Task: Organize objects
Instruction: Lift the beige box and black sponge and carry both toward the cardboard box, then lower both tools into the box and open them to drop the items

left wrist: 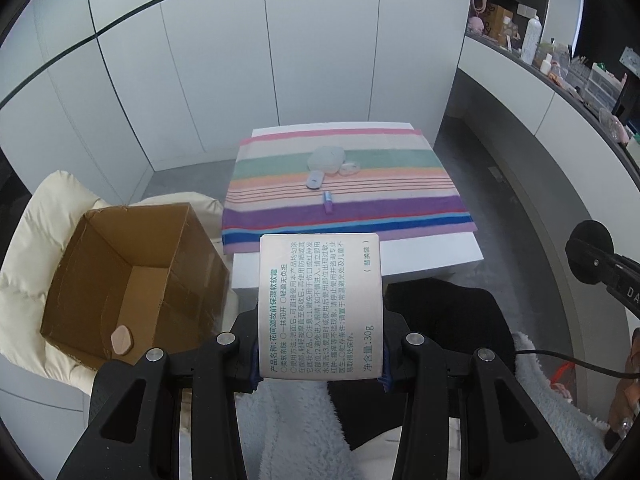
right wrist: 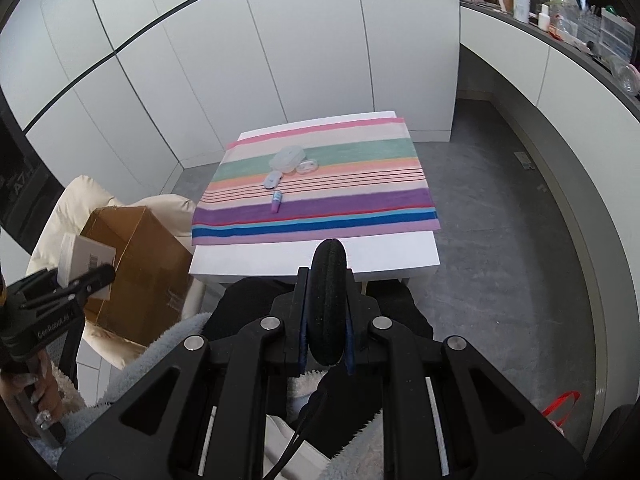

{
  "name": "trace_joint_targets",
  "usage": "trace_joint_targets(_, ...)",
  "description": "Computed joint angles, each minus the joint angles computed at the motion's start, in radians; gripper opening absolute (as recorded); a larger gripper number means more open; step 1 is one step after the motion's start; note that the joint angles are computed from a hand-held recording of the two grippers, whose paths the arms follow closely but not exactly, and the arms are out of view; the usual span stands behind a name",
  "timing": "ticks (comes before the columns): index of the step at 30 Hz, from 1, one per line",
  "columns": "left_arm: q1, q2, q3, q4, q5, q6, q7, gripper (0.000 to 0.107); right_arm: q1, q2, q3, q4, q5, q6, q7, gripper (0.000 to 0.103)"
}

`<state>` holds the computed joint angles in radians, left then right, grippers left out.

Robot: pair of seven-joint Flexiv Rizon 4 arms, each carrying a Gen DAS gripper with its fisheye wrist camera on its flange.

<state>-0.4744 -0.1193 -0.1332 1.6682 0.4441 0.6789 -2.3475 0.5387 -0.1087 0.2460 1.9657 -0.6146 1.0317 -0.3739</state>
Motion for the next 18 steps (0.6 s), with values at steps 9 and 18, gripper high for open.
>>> trace_joint_targets(9, 0.026, 0.036, 0.008, 0.05, -0.021, 0.017, -0.012, 0.043, 0.011, -0.021, -0.001, -0.027, -0.004, -0.003, -0.014, 0.014)
trace_joint_targets(18, 0.074, 0.082, 0.02, 0.143, -0.059, 0.058, -0.036, 0.043, 0.044, -0.112, 0.0, -0.12, 0.087, -0.036, -0.125, 0.014)
